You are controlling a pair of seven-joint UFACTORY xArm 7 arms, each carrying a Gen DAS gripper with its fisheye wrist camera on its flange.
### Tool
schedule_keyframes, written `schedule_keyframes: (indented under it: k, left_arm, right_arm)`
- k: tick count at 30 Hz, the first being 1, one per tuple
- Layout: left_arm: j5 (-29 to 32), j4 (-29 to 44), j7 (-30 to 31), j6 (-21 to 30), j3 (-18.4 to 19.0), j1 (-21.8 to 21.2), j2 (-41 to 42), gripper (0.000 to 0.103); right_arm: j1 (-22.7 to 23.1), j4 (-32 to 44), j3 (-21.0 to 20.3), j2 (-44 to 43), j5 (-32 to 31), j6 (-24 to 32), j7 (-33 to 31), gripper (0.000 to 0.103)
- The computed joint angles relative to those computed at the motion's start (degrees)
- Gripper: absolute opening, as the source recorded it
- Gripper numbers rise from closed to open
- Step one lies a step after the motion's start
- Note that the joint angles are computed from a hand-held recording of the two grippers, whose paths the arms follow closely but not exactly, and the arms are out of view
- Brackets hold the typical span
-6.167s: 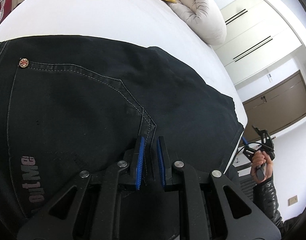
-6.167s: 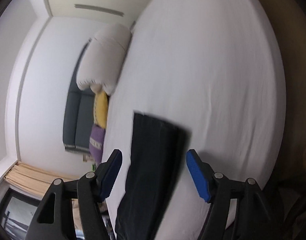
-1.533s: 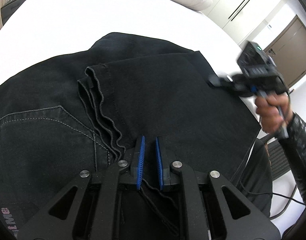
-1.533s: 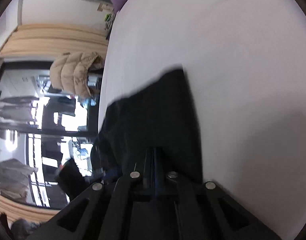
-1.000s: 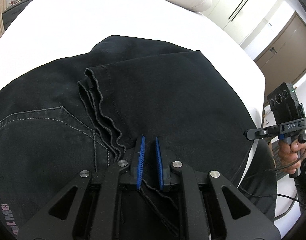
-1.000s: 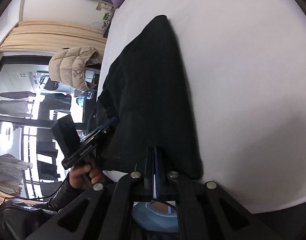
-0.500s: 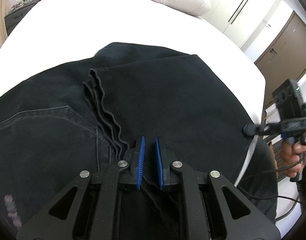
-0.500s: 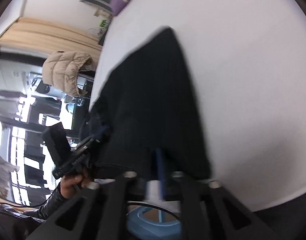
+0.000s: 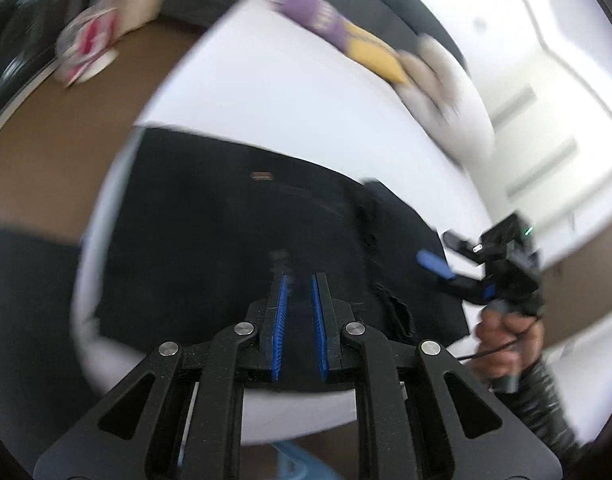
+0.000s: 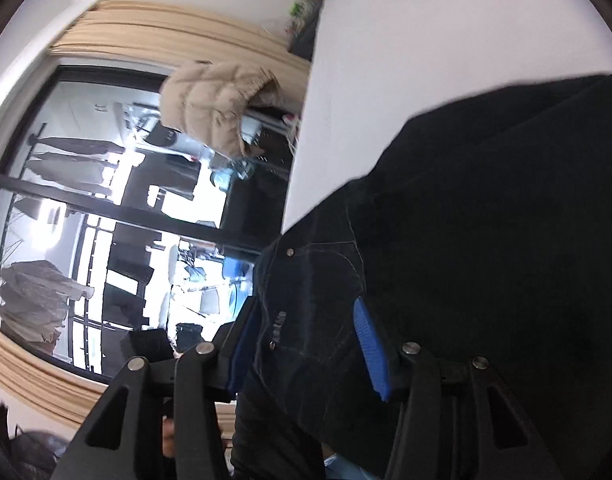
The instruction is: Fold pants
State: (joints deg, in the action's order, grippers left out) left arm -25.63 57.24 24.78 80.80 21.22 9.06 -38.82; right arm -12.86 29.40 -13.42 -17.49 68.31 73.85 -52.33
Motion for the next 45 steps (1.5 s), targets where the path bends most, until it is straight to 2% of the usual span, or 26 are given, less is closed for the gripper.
schedule_keyframes:
  k: [3, 4, 5, 8, 10, 12, 17, 21, 24, 26, 28, 29, 30, 31, 40, 45]
  left_arm:
    - [1.3, 1.9, -2.2, 1.1, 2.8, 2.9, 0.9, 0.012]
    - [1.1, 2.4, -3.5, 2.1, 4.0, 3.8, 1.7, 0.012]
    - [0.9, 2.7, -5.0, 3.3, 4.9, 4.7, 2.3, 0.012]
    - [-0.4, 3.4, -8.6, 7.0, 6.9, 6.8, 4.9, 0.012]
    - [-2.8, 3.6, -8.6, 9.4, 8.4, 7.2, 6.5, 0.012]
    - [-4.9, 2.9, -8.6, 9.8, 8.7, 8.2, 7.5, 0.012]
    - [-11.0, -0.8, -12.4, 10.8, 8.8, 11.4, 10.4, 0.012]
    - [-14.4, -3.8, -12.9, 11.4, 8.8, 14.0, 12.0, 0.012]
    - [-15.6, -3.6, -16.2, 14.0, 9.5, 17.1, 13.0, 0.012]
    - [-15.5, -2.6, -15.4, 14.3, 9.5, 18.3, 13.0, 0.012]
    - [-15.7, -1.7, -14.7, 14.2, 9.2, 18.7, 13.6, 0.023]
    - [-16.1, -1.3, -14.6, 14.4, 9.3, 19.1, 13.6, 0.044]
    - [-16.1, -1.3, -14.3, 14.4, 9.5, 19.6, 13.3, 0.087]
    - [-16.3, -1.3, -14.2, 13.5, 9.3, 20.1, 12.8, 0.091]
    - [-19.5, -2.2, -13.0, 12.2, 8.6, 18.4, 13.5, 0.089]
    - [-21.4, -3.9, -12.3, 11.5, 8.5, 18.7, 14.5, 0.078]
  right_arm:
    - [2.6, 1.7, 4.1, 3.7, -2.6, -5.2, 3.3, 0.053]
    - [3.3, 1.7, 4.9, 5.2, -3.1, -7.1, 3.6, 0.049]
    - [3.5, 0.8, 4.7, 5.5, -1.3, -8.4, 1.6, 0.048]
    - [2.9, -0.2, 3.4, 5.1, 0.4, -7.2, 0.8, 0.047]
    - [2.7, -0.8, 3.6, 3.3, -0.5, -7.7, 1.6, 0.051]
    - [2.7, -1.8, 2.6, 2.0, 0.5, -6.0, 0.8, 0.057]
    - [2.1, -2.4, 1.0, 2.9, 4.6, -0.3, -1.0, 0.058]
    - [1.3, -2.7, 1.4, 3.1, 5.7, 1.1, -1.3, 0.058]
    - [0.9, -2.8, 1.6, 2.6, 5.1, 1.0, -0.9, 0.058]
    - [0.8, -2.5, 1.7, 3.0, 5.1, 1.1, -0.9, 0.058]
    - [0.9, -2.4, 2.1, 3.1, 5.2, 0.5, -0.5, 0.058]
    - [1.0, -2.4, 2.2, 3.0, 5.2, 0.3, -0.4, 0.058]
    - [1.0, -2.5, 2.3, 2.7, 5.2, 0.1, -0.4, 0.058]
    - [1.1, -2.6, 2.4, 2.3, 5.0, -0.1, -0.3, 0.058]
    - [2.1, -2.5, 2.6, 2.0, 5.0, -1.0, -0.6, 0.058]
    - [2.1, -2.1, 2.2, 2.5, 4.9, -0.2, -1.1, 0.058]
